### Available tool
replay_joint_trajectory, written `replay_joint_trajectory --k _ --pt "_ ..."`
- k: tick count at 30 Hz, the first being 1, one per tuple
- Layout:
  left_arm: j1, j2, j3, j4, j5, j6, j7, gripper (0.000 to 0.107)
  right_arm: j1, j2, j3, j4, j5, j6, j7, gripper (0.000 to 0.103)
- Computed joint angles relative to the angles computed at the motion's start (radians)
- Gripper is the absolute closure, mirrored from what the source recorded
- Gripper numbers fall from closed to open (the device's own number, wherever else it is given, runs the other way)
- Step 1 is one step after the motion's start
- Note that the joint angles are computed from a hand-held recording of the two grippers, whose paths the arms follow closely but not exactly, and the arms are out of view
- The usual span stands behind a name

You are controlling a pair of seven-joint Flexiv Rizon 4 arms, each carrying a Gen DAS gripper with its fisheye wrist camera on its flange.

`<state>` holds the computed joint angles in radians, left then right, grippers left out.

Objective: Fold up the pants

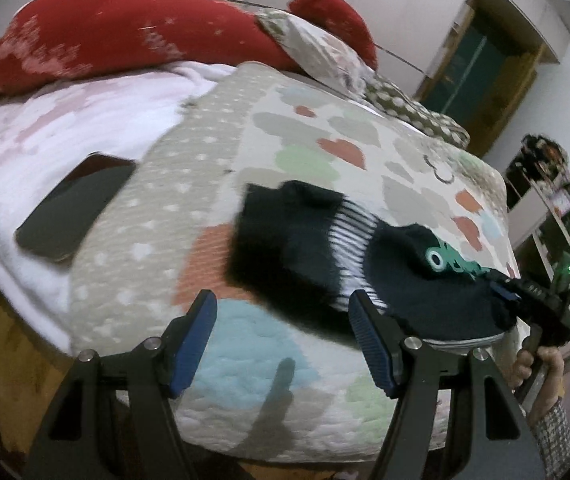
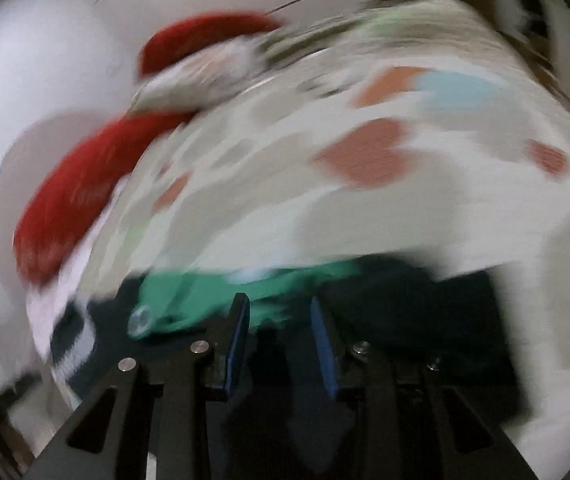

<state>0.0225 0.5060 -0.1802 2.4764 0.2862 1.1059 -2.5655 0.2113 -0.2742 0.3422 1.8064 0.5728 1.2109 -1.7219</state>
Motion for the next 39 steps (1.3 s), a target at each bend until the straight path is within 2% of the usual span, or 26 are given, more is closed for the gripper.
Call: replay_joint_trajectory --k 3,4,6,7,10,15,20,23,27,33,34,35,36,37,38,39 --pt "0.005 -0.066 -0.045 -0.077 0.014 -0.031 0.008 0.039 -0.124 0.004 0.022 -0.047 0.204 -0.051 -0.096 0.07" --pt "0.003 -0.088 -0.055 -0.105 0.025 -0.041 0.012 0.039 -0.134 0.011 0.015 -0.049 0.236 -0.051 -0.105 0.07" --pt "-0.006 -0.151 -0.077 -0.178 0.053 -0.061 0.032 0.038 -0.087 0.042 -0.043 0.017 0.156 0.057 0.01 0.048" --pt "-0.016 -0.187 -0.081 -0.216 0.066 -0.068 0.047 0.037 -0.086 0.051 -0.048 0.03 0.16 0.084 0.023 0.046" --pt "-0.057 -0.317 -0.081 -0.33 0.068 -0.069 0.114 0.037 -0.175 0.084 -0.026 0.015 0.347 0.007 -0.096 0.045" --pt "-0.125 -0.564 -0.07 -0.536 -0.05 -0.054 0.296 0.037 -0.193 0.142 -0.064 0.04 0.51 -0.091 -0.223 0.043" --pt "-0.163 -0.8 -0.1 -0.778 -0.189 -0.096 0.488 0.037 -0.153 0.191 -0.109 0.07 0.554 -0.17 -0.312 0.035" --pt "-0.206 -0.948 -0.104 -0.966 -0.22 -0.206 0.575 0.037 -0.114 0.2 -0.13 0.096 0.52 -0.184 -0.319 0.035" --pt "-0.262 -1.09 -0.086 -1.148 -0.26 -0.329 0.66 0.037 -0.06 0.182 -0.129 0.113 0.456 -0.135 -0.301 0.035" --pt "-0.337 -1.206 -0.03 -1.303 -0.308 -0.468 0.749 0.036 -0.029 0.143 -0.11 0.106 0.435 -0.067 -0.32 0.035" --pt "-0.355 -1.211 -0.011 -1.314 -0.3 -0.476 0.757 0.036 -0.028 0.138 -0.104 0.105 0.441 -0.052 -0.338 0.037" --pt "-0.37 -1.212 0.006 -1.321 -0.296 -0.482 0.768 0.036 -0.026 0.134 -0.1 0.105 0.438 -0.037 -0.341 0.057" --pt "-0.385 -1.21 0.021 -1.326 -0.291 -0.489 0.786 0.055 -0.025 0.127 -0.099 0.104 0.428 -0.035 -0.33 0.082" --pt "-0.396 -1.203 0.035 -1.321 -0.292 -0.484 0.796 0.082 -0.037 0.12 -0.098 0.092 0.437 -0.065 -0.331 0.083" --pt "-0.398 -1.197 0.04 -1.311 -0.311 -0.476 0.808 0.09 -0.055 0.117 -0.096 0.08 0.466 -0.098 -0.346 0.084" --pt "-0.396 -1.18 0.041 -1.283 -0.336 -0.454 0.82 0.093 -0.059 0.118 -0.095 0.076 0.475 -0.1 -0.351 0.085"
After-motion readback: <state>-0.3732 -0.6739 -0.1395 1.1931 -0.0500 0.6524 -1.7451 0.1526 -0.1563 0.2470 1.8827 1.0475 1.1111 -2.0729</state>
